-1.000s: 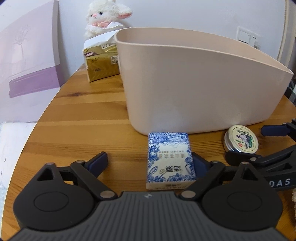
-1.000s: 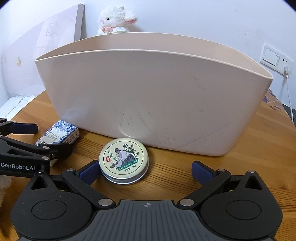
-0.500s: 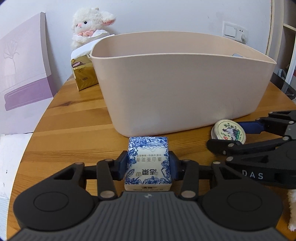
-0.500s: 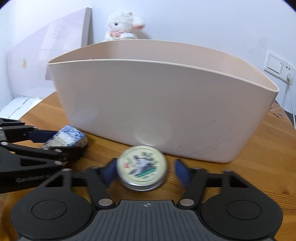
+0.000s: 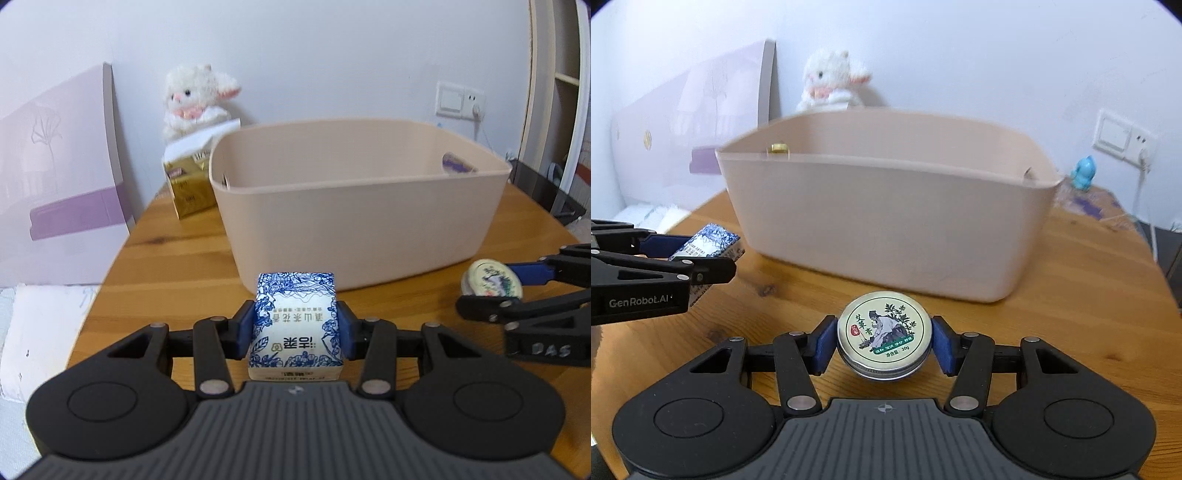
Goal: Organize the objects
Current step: 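Carry the box and tin over the bin and open both tools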
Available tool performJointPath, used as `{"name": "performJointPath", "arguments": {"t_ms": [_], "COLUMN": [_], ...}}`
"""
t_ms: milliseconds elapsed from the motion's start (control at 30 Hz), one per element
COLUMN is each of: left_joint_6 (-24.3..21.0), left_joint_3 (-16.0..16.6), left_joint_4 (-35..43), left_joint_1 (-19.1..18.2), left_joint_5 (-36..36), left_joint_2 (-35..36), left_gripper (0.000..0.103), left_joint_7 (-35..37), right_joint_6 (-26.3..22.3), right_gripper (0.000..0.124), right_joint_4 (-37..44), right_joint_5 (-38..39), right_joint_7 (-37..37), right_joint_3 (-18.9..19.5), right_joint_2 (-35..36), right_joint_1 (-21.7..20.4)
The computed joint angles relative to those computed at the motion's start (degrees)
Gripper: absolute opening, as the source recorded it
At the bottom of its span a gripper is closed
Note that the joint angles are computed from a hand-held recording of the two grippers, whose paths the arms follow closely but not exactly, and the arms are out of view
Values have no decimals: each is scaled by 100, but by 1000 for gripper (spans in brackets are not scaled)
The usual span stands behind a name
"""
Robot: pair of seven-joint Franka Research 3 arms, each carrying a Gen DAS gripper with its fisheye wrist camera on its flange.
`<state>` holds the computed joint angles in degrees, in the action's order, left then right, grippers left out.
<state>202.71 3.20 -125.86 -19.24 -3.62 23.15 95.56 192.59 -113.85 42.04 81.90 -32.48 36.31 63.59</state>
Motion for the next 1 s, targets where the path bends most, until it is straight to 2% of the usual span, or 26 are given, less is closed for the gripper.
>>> {"name": "performJointPath", "arguments": {"t_ms": [167,333,567,667,800,933,1000], "left_joint_6": [329,606,588,456,190,-195,-490], "left_joint_3": [-73,-279,-334,-152,155,697,1179], "left_joint_4": [-244,-222,382,774,1334,1929,2322], "left_joint_1": [31,218,229,1,-346,-876,-1289], "left_joint_5": [-49,-164,-512,-838,-1222,-1665,-1919], "left_joint_2": [-292,-484,-439,-272,28,435,749], "left_gripper": [47,47,47,47,47,47,47], "left_joint_7": [139,211,482,777,1064,1169,1110], "right_joint_6": [635,1314,1624,1596,1505,1264,1026], "right_gripper": [51,51,51,51,51,51,51], "right_joint_4": [-360,-667,-279,-18,514,1180,1607], "right_joint_5": [108,207,358,272,542,1031,1539], "right_joint_7": [-367,-796,-1266,-1327,-1637,-2001,-2356], "right_joint_3": [235,497,824,1044,1153,1168,967], "right_joint_2": [-520,-1027,-1155,-1114,-866,-498,-216], "right_joint_1": [-139,-313,-753,-1074,-1300,-1462,-1370]}}
